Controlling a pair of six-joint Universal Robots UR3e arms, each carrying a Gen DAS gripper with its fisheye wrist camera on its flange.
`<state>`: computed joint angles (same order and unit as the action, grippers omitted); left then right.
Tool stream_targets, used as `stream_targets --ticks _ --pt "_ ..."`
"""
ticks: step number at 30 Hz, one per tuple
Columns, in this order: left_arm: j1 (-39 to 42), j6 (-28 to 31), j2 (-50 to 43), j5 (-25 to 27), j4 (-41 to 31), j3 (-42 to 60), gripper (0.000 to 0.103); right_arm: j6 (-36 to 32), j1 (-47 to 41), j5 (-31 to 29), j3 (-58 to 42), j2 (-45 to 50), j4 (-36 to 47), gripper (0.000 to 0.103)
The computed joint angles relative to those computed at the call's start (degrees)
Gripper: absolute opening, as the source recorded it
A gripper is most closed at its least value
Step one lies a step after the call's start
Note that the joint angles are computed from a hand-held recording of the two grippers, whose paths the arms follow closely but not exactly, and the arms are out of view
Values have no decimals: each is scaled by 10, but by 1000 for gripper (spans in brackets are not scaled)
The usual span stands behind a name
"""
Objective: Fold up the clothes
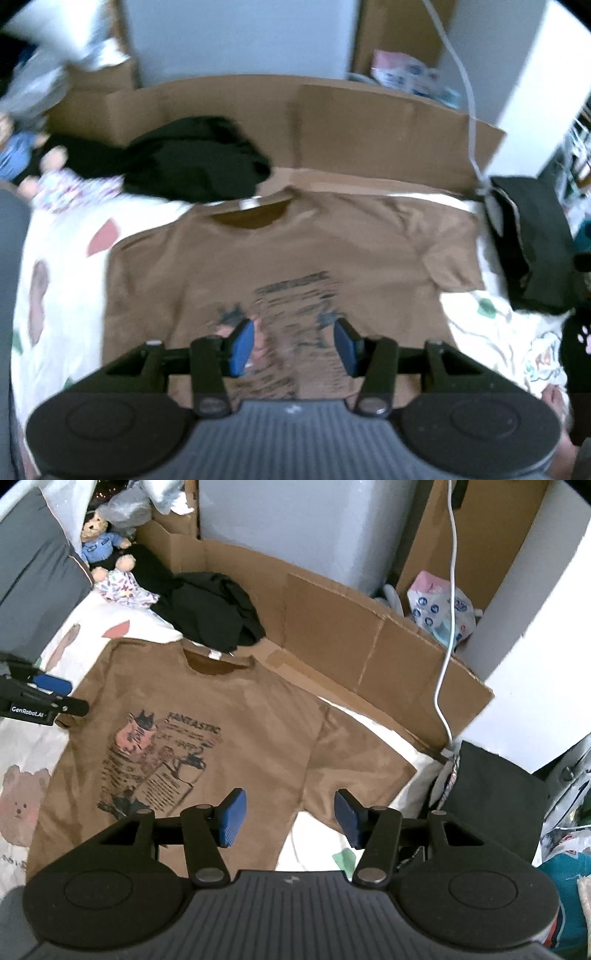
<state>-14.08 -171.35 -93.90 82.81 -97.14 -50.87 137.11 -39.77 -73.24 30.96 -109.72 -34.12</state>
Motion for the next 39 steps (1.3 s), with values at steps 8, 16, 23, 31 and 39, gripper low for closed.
stream_targets --ticks 8,16,23,31,39 --pt "167 74 102 -21 11 -105 54 251 310 -92 -43 133 -160 70" --pt "212 82 87 9 68 -163 54 279 375 -46 235 106 -387 74" --pt "248 68 121 37 175 -314 54 302 398 5 470 125 -610 74" --pt "283 66 81 26 273 -378 54 344 420 51 641 164 -836 74" --pt "287 115 27 29 401 -441 50 295 425 153 712 197 -939 74"
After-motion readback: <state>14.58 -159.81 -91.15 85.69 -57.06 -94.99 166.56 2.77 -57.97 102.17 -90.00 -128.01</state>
